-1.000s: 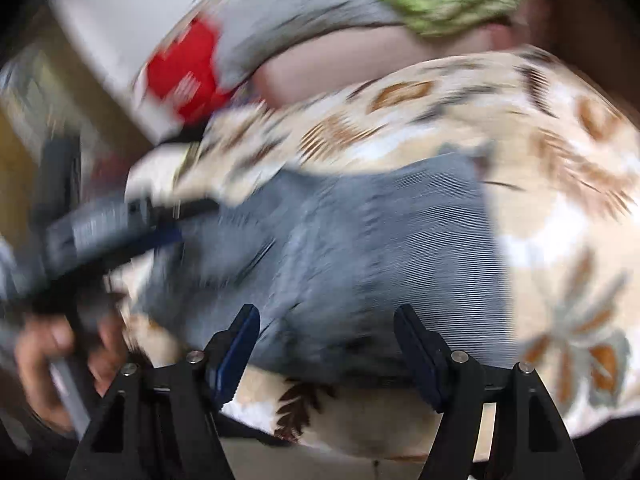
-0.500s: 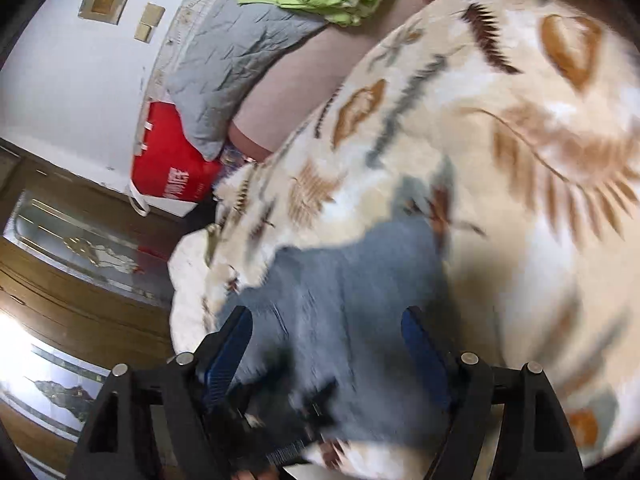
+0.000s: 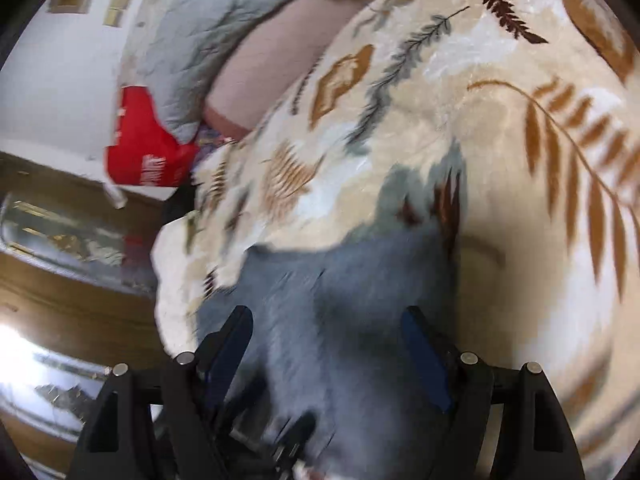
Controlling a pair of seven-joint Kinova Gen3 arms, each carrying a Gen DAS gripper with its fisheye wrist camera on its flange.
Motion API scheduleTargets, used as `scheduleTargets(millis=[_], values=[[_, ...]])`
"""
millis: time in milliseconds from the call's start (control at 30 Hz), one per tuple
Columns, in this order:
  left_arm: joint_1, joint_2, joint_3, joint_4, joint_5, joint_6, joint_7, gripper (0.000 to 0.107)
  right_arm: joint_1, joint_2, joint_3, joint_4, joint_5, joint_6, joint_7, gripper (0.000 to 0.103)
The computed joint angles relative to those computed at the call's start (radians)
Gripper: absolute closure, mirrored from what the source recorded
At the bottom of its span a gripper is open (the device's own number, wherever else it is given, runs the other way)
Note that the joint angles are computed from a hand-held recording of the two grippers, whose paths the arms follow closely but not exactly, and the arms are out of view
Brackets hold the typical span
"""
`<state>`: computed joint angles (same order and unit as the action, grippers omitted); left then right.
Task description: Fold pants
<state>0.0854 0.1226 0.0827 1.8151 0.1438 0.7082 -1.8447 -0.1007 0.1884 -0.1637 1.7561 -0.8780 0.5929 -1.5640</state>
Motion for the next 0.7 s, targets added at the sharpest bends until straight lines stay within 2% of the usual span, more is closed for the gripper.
scheduleTargets(millis=[33, 133, 233, 333, 433, 500, 600, 633, 700], values=[[-0.006, 0.003, 0.000, -0.011, 0.011, 0.019, -0.007, 0.013, -0.004, -0.027, 0.003, 0.036, -0.038, -0.003, 0.030, 0.024], [-0.044, 0.000, -0.007, -0.036, 0.093, 0.064, -0.041, 0.013, 0.036, -0.084, -0.059, 0.143, -0.160, -0.004, 0.106, 0.024], [-0.067, -0.023, -0.015, -0.037, 0.157, 0.058, -0.058, 0.013, -0.012, -0.061, -0.016, 0.217, -0.246, 0.024, 0.190, 0.024], [-0.058, -0.013, -0.007, -0.054, 0.127, 0.075, -0.040, 0.013, 0.010, -0.072, -0.025, 0.256, -0.322, 0.014, 0.228, 0.025], [0.011, 0.027, -0.024, -0.062, 0.011, 0.083, 0.045, 0.013, -0.038, -0.122, 0.019, 0.245, -0.286, -0.014, 0.220, 0.024], [0.022, 0.016, -0.006, -0.037, -0.047, 0.045, 0.079, 0.013, -0.032, -0.124, 0.021, 0.235, -0.274, 0.008, 0.221, 0.024], [0.018, 0.016, -0.001, -0.035, -0.040, 0.045, 0.073, 0.013, -0.054, -0.064, 0.051, 0.214, -0.176, 0.050, 0.118, 0.025], [0.008, 0.016, 0.000, -0.034, -0.024, 0.045, 0.054, 0.013, -0.037, -0.067, 0.032, 0.199, -0.148, 0.054, 0.085, 0.025], [0.000, 0.016, 0.000, -0.030, -0.007, 0.040, 0.037, 0.013, -0.056, -0.102, 0.046, 0.165, -0.066, 0.038, 0.037, 0.025]])
